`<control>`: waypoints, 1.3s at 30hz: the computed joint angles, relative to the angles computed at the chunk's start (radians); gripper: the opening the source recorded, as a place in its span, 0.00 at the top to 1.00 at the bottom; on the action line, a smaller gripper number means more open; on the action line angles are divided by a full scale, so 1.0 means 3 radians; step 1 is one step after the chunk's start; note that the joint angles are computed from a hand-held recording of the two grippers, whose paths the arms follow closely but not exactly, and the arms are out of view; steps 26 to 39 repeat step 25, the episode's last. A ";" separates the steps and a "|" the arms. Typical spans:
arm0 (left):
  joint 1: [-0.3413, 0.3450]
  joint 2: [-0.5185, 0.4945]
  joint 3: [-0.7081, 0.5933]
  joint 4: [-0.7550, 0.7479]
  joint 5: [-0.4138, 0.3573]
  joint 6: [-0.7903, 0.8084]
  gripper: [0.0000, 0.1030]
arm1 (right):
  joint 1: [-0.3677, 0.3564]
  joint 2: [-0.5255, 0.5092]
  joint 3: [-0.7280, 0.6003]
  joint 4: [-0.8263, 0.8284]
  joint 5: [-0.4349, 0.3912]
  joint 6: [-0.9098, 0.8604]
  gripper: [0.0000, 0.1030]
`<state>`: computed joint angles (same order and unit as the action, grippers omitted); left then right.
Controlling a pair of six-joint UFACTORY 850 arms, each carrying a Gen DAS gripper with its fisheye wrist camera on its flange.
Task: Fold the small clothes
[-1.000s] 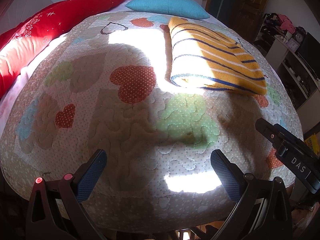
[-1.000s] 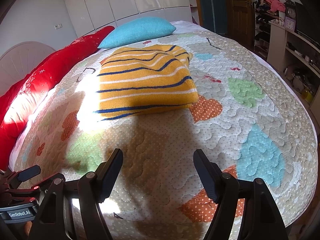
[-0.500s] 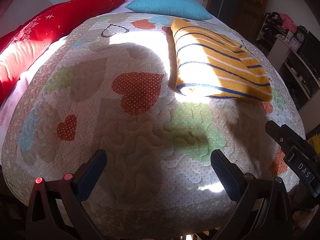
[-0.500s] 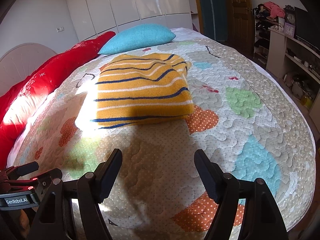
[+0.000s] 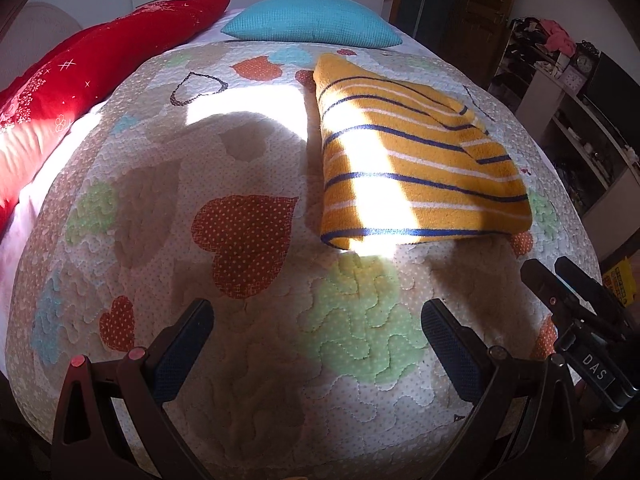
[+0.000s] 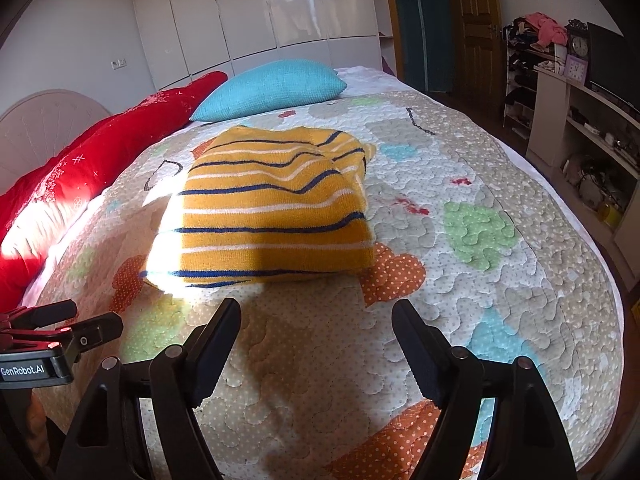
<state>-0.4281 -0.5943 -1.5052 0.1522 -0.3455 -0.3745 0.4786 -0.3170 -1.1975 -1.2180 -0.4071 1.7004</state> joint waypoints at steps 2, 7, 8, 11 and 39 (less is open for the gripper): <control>-0.0010 -0.0057 -0.0080 -0.0025 -0.0044 0.0036 0.00 | -0.0016 -0.0009 -0.0008 0.0030 0.0005 -0.0034 0.20; 0.0000 -0.0200 -0.0261 -0.0353 -0.0148 0.0332 0.00 | -0.0037 -0.0019 -0.0037 0.0019 -0.0011 -0.0079 0.20; 0.0003 -0.0230 -0.0297 -0.0415 -0.0171 0.0385 0.00 | -0.0042 -0.0027 -0.0049 0.0030 -0.0012 -0.0097 0.20; 0.0013 -0.0299 -0.0375 -0.0585 -0.0221 0.0531 0.00 | -0.0053 -0.0052 -0.0081 0.0069 -0.0016 -0.0130 0.20; 0.0055 -0.0389 -0.0449 -0.0941 -0.0171 0.0799 0.00 | -0.0080 -0.0251 -0.0286 0.0608 -0.0008 -0.0715 0.20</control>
